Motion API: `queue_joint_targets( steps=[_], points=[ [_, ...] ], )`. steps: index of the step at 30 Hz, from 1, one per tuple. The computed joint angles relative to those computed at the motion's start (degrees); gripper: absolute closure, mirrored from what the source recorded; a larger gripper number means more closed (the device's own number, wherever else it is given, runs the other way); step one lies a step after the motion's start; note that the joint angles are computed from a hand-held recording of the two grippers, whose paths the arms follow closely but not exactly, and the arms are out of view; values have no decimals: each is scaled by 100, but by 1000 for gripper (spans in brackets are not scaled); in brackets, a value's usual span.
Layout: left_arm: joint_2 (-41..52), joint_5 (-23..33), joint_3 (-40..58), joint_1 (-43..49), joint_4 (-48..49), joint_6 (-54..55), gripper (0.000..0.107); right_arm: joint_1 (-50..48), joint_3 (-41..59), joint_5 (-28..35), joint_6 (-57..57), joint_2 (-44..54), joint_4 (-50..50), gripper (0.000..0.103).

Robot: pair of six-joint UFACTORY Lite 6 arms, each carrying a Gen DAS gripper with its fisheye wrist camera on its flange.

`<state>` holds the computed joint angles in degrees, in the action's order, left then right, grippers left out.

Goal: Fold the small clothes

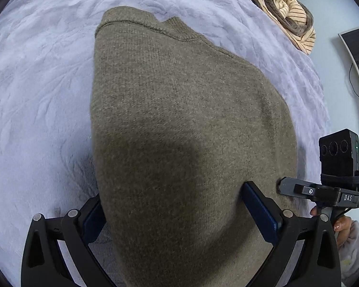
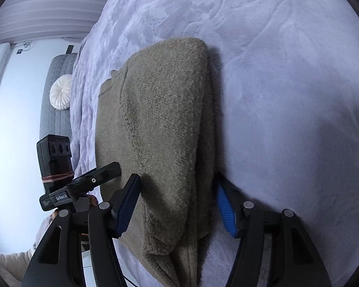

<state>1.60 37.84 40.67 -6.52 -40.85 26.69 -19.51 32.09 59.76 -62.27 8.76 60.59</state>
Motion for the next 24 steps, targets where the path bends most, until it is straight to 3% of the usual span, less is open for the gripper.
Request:
queue_joint_targets(
  steps=[7, 8, 10, 12, 14, 16, 24],
  points=[
    [103, 63, -6, 76, -139, 185, 5, 705, 65, -190, -112, 289, 789, 38],
    [66, 73, 0, 54, -70, 99, 6, 754, 14, -249, -82, 239, 861, 41],
    [-199, 81, -84, 0, 11, 25, 17, 692, -70, -160, -43, 219, 954, 63],
    [-560, 164, -222, 70, 20, 125, 30, 592, -209, -4, -17, 67, 1087, 69],
    [-886, 441, -322, 366, -29, 352, 49, 553, -340, 237, 43, -201, 1194, 71],
    [-1132, 943, -318, 811, -177, 668, 54, 579, -510, 512, 202, -570, 1347, 71],
    [-2428, 2718, -290, 2121, 110, 1214, 54, 1645, -1069, 673, 1860, -2788, 1879, 71]
  ],
)
